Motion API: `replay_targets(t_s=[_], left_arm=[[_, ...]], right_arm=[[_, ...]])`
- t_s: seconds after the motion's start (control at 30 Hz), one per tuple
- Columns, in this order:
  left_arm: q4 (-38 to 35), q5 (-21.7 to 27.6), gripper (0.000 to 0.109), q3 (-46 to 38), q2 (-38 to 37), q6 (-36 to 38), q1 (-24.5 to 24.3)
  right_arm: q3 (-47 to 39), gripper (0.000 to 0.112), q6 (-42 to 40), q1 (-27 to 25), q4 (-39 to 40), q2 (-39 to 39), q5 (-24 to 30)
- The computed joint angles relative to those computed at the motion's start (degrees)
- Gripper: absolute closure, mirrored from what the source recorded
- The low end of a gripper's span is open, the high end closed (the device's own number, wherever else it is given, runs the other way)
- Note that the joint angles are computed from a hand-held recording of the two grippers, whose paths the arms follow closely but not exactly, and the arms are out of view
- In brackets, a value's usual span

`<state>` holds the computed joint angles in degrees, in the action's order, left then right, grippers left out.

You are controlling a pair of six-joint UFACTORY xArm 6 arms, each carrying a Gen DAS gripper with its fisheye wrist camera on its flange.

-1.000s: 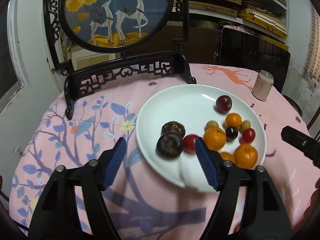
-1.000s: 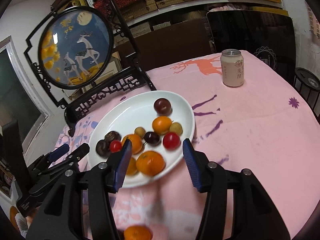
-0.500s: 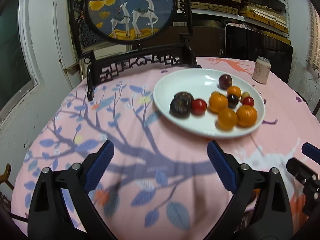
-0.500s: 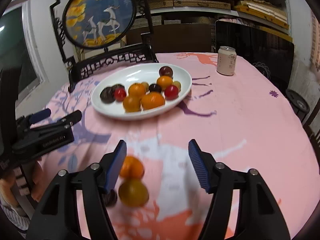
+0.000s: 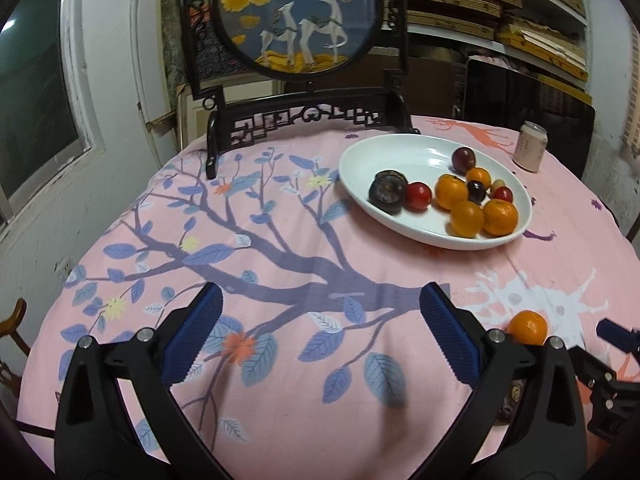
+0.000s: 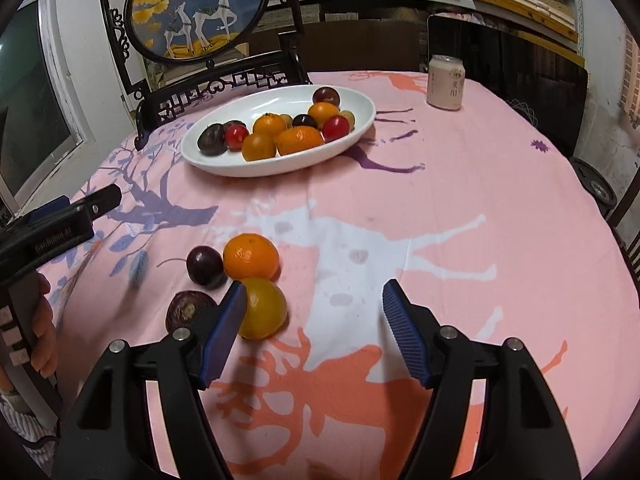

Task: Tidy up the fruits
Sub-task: 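Move both tools back toward the remaining fruit beside the plate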

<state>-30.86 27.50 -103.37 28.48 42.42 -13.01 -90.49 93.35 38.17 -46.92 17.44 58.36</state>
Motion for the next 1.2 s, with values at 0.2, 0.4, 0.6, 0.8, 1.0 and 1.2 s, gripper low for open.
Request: replay_targets(t_s=[0.2, 0.4, 0.6, 0.8, 1.0, 1.2], left_arm=[[-0.7, -0.1, 0.008, 0.9, -0.6, 1.7, -0.2], [-0.9, 0.1, 0.008, 2.1, -1.3, 3.6, -0.7], [-1.1, -2.2, 0.008, 5.1, -2.9, 6.7, -1.8], [-1.7, -0.9, 0.008, 5.2, -3.0, 7.8, -1.9], [-8.0, 1.5, 0.008, 9.4, -6.2, 19.4, -3.1], [-10.4, 2.8, 0.008, 13.2, -8.6, 28.4, -5.1]], right_arm=[[2.2, 0.042, -0.2, 0.4, 0.0, -1.0, -3.2], [1.4, 0.042, -2.2, 0.1, 1.0, 0.1, -5.2], [-0.9, 0.042, -4.7, -1.1, 3.6, 2.2, -5.0], [3.6, 0.042, 5.7, 0.3, -4.4, -2.9, 0.6], [5.7, 0.042, 7.9, -0.3, -4.0, -4.7, 0.7], [11.6, 0.042, 15.4, -1.9, -3.5, -9.0, -2.6]])
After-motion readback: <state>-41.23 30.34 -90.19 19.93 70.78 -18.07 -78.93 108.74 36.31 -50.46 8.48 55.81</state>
